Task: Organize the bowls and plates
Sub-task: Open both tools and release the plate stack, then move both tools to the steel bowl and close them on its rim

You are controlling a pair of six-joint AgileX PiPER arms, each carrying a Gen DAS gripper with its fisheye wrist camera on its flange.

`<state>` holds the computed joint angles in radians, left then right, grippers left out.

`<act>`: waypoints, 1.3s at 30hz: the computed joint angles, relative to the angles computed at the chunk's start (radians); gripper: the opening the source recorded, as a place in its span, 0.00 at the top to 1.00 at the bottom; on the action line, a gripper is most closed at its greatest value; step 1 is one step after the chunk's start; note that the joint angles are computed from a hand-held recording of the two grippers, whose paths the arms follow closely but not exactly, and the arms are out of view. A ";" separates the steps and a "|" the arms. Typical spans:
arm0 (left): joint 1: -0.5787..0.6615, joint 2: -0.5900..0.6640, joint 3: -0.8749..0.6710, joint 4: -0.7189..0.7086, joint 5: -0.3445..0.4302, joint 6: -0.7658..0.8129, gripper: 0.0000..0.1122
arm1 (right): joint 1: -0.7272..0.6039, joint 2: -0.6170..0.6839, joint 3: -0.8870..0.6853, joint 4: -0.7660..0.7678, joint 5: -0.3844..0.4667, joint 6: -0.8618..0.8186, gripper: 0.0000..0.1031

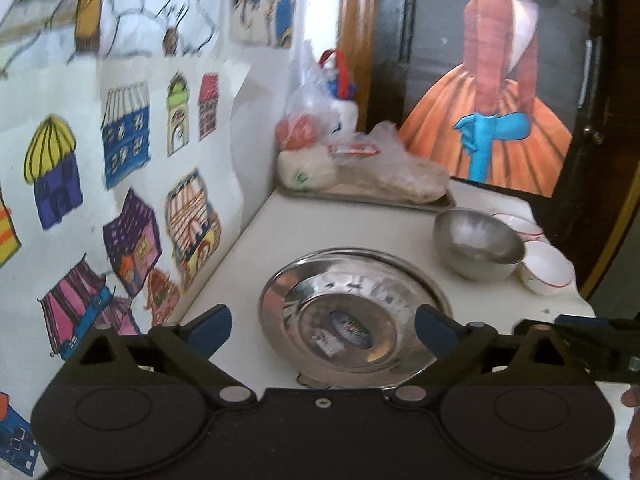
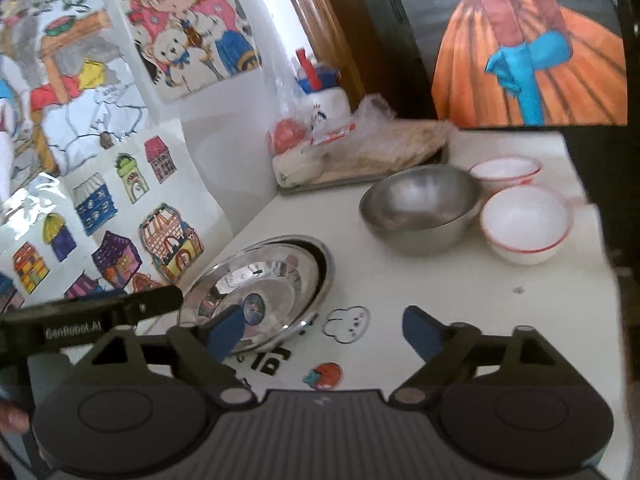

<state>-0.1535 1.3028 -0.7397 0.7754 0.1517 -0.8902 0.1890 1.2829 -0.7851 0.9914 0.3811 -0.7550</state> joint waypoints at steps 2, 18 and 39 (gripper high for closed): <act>-0.026 -0.016 0.006 0.047 0.010 -0.049 0.10 | -0.020 -0.061 0.037 -0.030 -0.004 -0.006 0.05; -0.103 0.144 -0.169 -0.541 0.006 0.595 0.09 | -0.351 -0.163 0.103 0.134 0.193 -0.365 0.00; -0.041 0.865 -1.218 -0.931 0.553 1.069 0.18 | -0.308 0.358 -0.255 0.192 0.270 0.072 0.19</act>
